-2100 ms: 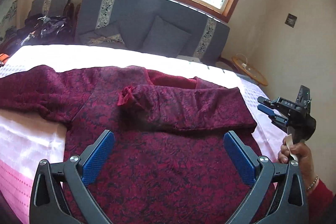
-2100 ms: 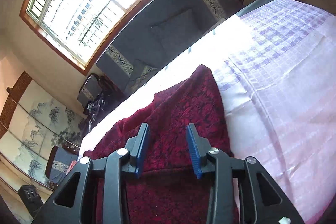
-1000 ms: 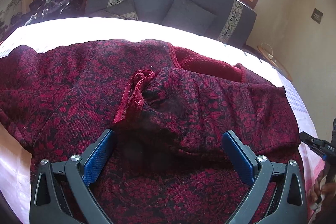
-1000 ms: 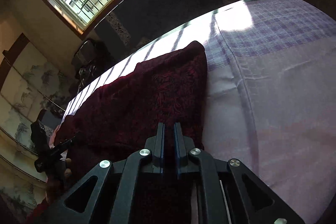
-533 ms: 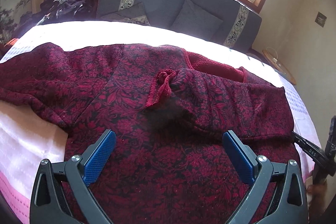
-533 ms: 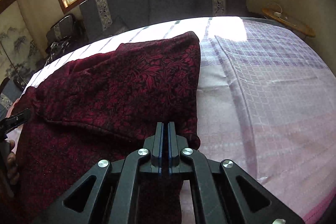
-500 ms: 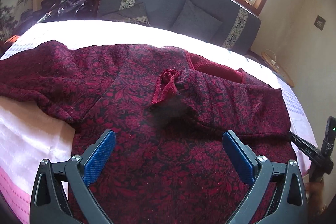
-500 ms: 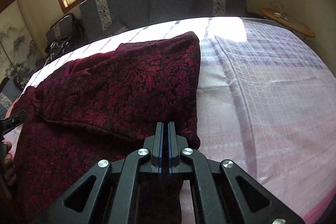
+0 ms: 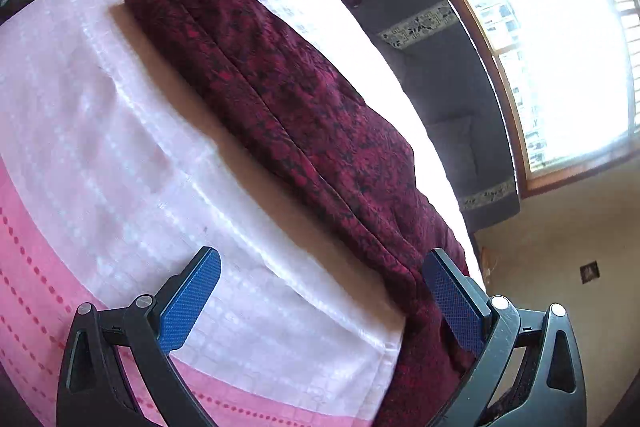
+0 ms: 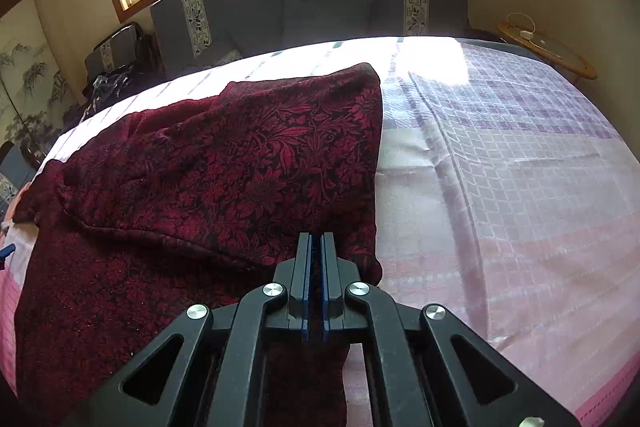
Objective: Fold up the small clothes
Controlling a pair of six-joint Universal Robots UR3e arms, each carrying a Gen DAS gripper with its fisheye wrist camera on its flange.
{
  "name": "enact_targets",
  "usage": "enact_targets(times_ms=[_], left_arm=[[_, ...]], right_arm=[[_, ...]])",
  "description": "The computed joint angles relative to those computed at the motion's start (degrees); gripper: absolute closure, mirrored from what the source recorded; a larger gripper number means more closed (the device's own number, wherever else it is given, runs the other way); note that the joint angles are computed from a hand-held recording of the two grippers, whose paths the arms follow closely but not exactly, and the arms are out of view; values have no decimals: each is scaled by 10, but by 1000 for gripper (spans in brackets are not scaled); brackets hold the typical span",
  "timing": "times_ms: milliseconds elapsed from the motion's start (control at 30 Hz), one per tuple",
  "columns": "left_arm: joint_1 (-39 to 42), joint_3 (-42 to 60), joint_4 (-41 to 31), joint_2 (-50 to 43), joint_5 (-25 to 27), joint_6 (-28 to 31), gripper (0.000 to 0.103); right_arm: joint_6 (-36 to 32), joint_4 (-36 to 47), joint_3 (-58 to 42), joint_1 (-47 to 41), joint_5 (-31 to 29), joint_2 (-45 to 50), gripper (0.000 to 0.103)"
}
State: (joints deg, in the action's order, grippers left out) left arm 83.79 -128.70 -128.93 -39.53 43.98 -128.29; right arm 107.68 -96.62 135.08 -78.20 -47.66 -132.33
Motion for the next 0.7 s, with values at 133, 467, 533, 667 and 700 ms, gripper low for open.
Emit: enact_targets(times_ms=[133, 467, 533, 667, 700], left_arm=[[-2, 18, 138, -112, 0, -63, 3], [-95, 30, 367, -253, -27, -192, 4], [-84, 17, 370, -260, -55, -199, 4], [-85, -3, 429, -289, -94, -227, 5], [-90, -7, 449, -293, -96, -238, 6]], right_arm=[[-2, 3, 1, -2, 0, -6, 101], [4, -7, 7, 1, -2, -17, 101], [3, -7, 7, 0, -1, -17, 101], [3, -7, 7, 0, -1, -17, 101], [3, -8, 7, 0, -1, -16, 101]])
